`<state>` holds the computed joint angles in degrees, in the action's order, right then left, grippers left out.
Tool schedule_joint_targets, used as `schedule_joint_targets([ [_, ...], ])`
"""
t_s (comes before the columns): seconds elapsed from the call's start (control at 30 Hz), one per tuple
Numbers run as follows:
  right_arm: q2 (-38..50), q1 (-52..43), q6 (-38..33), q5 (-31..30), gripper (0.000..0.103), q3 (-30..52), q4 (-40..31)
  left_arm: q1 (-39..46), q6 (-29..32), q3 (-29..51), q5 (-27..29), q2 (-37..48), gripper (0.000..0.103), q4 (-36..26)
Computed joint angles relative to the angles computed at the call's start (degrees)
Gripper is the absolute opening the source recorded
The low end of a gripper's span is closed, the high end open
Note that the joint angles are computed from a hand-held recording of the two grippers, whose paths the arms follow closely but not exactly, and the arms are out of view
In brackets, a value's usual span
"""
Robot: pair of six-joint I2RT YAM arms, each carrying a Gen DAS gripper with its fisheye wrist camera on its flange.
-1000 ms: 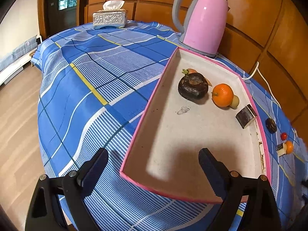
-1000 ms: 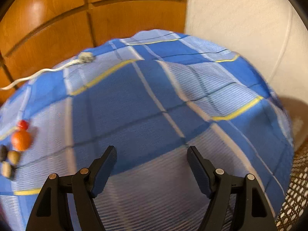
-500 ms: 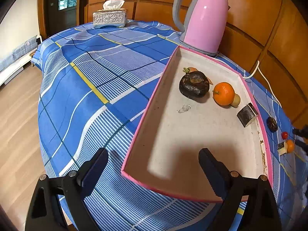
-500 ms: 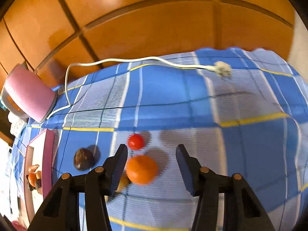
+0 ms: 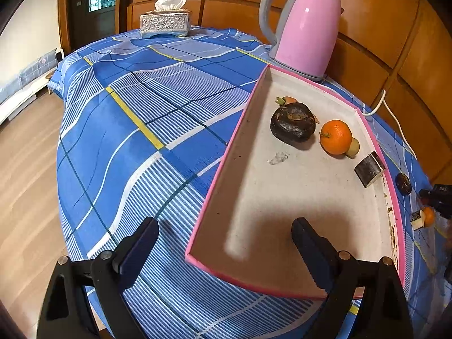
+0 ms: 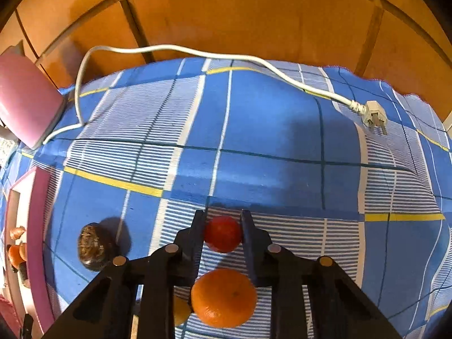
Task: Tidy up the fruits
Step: 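Reach the right tool to the red cherry tomato and grasp it, then carry the cherry tomato into the tray and open the right tool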
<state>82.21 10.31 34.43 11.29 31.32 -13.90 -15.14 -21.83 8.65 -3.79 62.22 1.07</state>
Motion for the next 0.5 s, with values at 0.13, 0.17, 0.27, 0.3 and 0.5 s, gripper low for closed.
schedule_joint_targets([
  [0.13, -5.4, 4.3, 2.1, 1.7, 0.025, -1.2, -0.7, -0.3, -0.1, 0.0, -0.1, -0.1, 0.096, -0.2],
  [0.17, -6.4, 6.4, 2.5, 1.8, 0.025, -0.8, -0.6, -0.4, -0.2, 0.0, -0.2, -0.1, 0.096, -0.2],
  [0.27, -6.2, 11.1, 2.6, 1.2, 0.025, 1.7, -0.2, -0.8, -0.3, -0.1, -0.2, -0.9, 0.096, -0.6],
  [0.3, -5.9, 12.6, 2.5, 0.9, 0.025, 2.4, 0.2, -0.9, -0.2, -0.2, -0.2, -1.3, 0.096, -0.8],
  [0.5, 2.3, 22.7, 3.2, -2.8, 0.025, 10.2, 5.7, -1.0, -0.1, -0.3, 0.0, -1.7, 0.096, -0.9],
])
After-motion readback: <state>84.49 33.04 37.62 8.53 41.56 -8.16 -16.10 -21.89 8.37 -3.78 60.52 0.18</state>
